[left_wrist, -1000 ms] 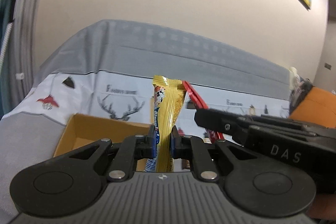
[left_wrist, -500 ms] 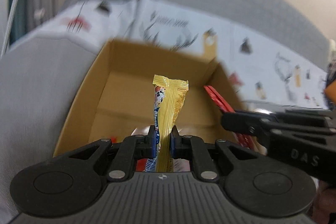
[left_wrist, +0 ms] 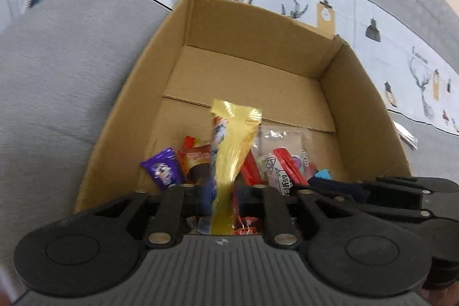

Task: Organize snacks
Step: 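Open both tools to drop the snacks into the box and withdraw, then grasp the dark biscuit bar with the left tool while the right tool grasps the silver stick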

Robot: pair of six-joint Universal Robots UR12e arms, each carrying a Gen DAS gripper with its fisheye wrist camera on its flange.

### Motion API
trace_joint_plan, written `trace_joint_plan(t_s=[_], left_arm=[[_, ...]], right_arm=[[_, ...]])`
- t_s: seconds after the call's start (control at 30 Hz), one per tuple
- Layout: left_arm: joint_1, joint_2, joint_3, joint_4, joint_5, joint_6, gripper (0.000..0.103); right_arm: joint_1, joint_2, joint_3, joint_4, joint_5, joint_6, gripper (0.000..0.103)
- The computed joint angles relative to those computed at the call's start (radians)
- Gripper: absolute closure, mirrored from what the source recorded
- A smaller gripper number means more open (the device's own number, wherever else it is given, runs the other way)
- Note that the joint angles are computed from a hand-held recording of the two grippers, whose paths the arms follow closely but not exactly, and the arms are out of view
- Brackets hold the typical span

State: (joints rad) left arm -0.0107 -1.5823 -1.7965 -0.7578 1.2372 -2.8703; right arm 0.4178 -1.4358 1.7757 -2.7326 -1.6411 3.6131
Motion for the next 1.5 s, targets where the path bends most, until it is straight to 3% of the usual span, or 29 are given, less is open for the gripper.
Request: trace_joint_plan(t_s=[0.03,0.07,0.13,0.23,0.33,0.43,0.63,0.73,0.83,0.93,1.07,1.17,1.23,1.3,1.4,1.43,1.47,1.5], left_arm=[[-0.01,0.008,0.001,0.017,0.036,-0.03,0.034],[-0.011,0.018,-0.003,0.034,0.034,-0.046,0.002],[-0.004,0.043,-0.017,0.073,-0.031,-0.051,0.0],[-0.032,0.066,-0.01,0.066,-0.062,-0.033,0.0],[-0.091,0.069,-0.008,0.089,-0.074,-0.028,0.0],[-0.157,0.047,0.017,0.05,-0.096,-0.029,0.0],[-0.283,-0.026,0.068,-0.015,-0.1,-0.094,0.0],[-0.337,-0.089,0.115,-0.036,-0.068,-0.169,0.0],[-0.378,-0.165,0.165,0.012,-0.037,-0.256,0.0],[-0.416,-0.253,0.236,0.032,0.03,-0.322,0.002],[-0.424,-0.36,0.342,-0.063,0.014,-0.458,0.009],[-0.433,-0.418,0.394,-0.12,0.03,-0.517,0.008],[-0.446,-0.425,0.388,-0.058,0.059,-0.467,0.01],[-0.462,-0.425,0.383,-0.025,0.113,-0.374,0.042],[-0.455,-0.409,0.357,-0.016,0.083,-0.276,0.052],[-0.454,-0.399,0.346,-0.022,0.088,-0.234,0.052],[-0.452,-0.387,0.335,-0.032,0.096,-0.207,0.053],[-0.449,-0.373,0.322,-0.045,0.107,-0.181,0.053]], right_arm=[[-0.001,-0.006,0.002,-0.001,0.013,-0.009,0.062],[-0.003,-0.012,0.0,0.003,0.012,-0.014,0.031],[-0.014,-0.041,0.044,-0.102,0.043,-0.026,0.005],[-0.027,-0.094,0.099,-0.193,0.034,-0.04,0.005],[-0.035,-0.158,0.161,-0.229,-0.052,-0.066,0.004],[-0.053,-0.227,0.253,-0.294,-0.152,-0.057,0.003],[-0.146,-0.322,0.428,-0.382,-0.264,-0.091,0.003],[-0.255,-0.342,0.497,-0.439,-0.196,-0.001,0.003],[-0.352,-0.338,0.523,-0.466,-0.127,0.055,0.008],[-0.413,-0.3,0.504,-0.477,-0.084,-0.033,0.022],[-0.498,-0.26,0.482,-0.466,0.036,-0.193,0.036],[-0.542,-0.231,0.478,-0.454,0.088,-0.313,0.036],[-0.56,-0.214,0.472,-0.422,0.113,-0.317,0.038],[-0.567,-0.199,0.465,-0.396,0.152,-0.341,0.038],[-0.541,-0.188,0.45,-0.364,0.133,-0.433,0.037],[-0.533,-0.189,0.442,-0.341,0.117,-0.445,0.045],[-0.531,-0.195,0.436,-0.32,0.116,-0.436,0.062],[-0.529,-0.205,0.43,-0.287,0.112,-0.407,0.066]])
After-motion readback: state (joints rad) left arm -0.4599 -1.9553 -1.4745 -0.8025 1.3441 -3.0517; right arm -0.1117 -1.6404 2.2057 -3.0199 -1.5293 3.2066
